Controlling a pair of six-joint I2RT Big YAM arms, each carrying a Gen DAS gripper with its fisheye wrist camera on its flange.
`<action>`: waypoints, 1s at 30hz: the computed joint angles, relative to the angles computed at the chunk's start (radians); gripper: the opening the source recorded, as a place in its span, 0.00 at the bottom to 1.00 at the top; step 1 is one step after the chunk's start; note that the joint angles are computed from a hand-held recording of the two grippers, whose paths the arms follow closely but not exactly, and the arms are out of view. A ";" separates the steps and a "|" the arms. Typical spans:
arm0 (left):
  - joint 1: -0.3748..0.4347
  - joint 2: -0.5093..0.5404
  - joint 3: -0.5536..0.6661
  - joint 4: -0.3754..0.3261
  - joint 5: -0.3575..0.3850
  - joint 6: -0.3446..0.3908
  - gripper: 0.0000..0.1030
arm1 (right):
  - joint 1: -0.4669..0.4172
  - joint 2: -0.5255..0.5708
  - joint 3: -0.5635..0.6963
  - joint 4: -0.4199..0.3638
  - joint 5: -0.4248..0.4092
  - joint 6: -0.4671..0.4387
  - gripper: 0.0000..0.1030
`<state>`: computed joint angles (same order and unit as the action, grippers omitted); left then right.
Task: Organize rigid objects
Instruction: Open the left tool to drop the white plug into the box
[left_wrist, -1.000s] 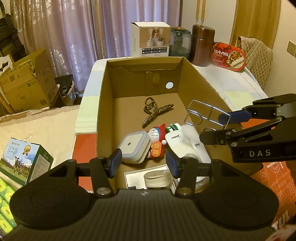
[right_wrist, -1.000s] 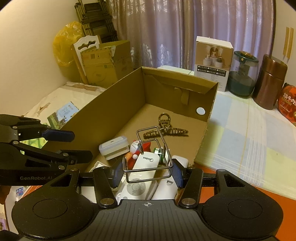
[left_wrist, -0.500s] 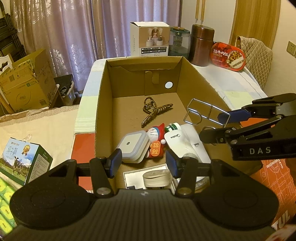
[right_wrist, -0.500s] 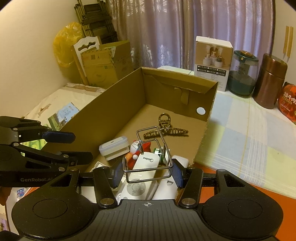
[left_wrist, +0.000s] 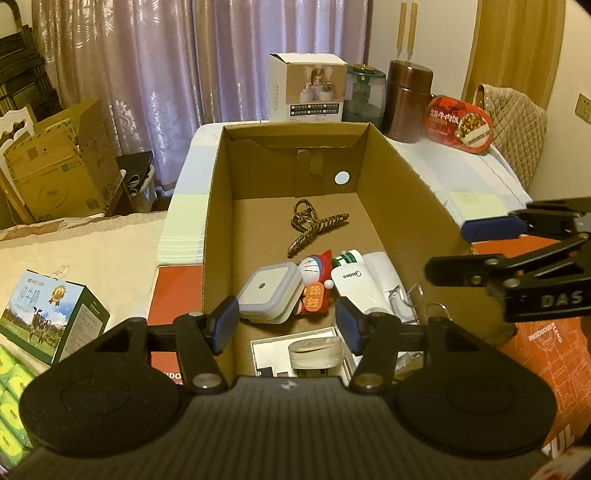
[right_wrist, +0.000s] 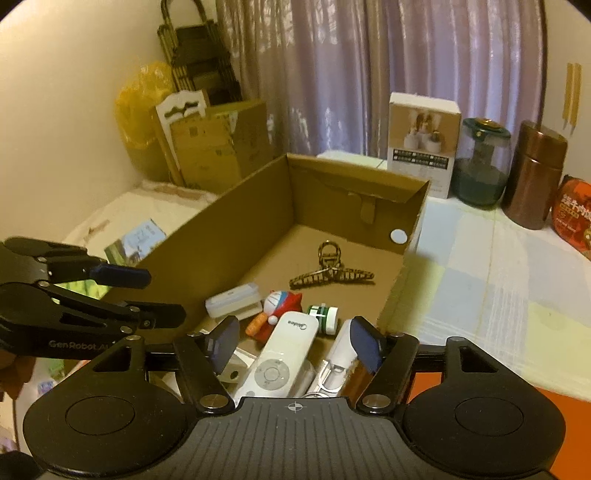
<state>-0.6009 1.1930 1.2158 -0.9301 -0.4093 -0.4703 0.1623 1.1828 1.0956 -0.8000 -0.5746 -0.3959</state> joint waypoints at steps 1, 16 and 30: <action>-0.004 -0.003 -0.001 0.000 -0.005 -0.005 0.55 | -0.008 -0.010 -0.004 -0.002 -0.002 0.008 0.63; -0.126 -0.066 0.026 -0.071 -0.105 -0.143 0.86 | -0.106 -0.150 -0.031 -0.133 -0.026 0.091 0.73; -0.294 -0.101 0.072 -0.211 -0.235 -0.298 0.98 | -0.214 -0.275 -0.039 -0.280 0.031 0.081 0.89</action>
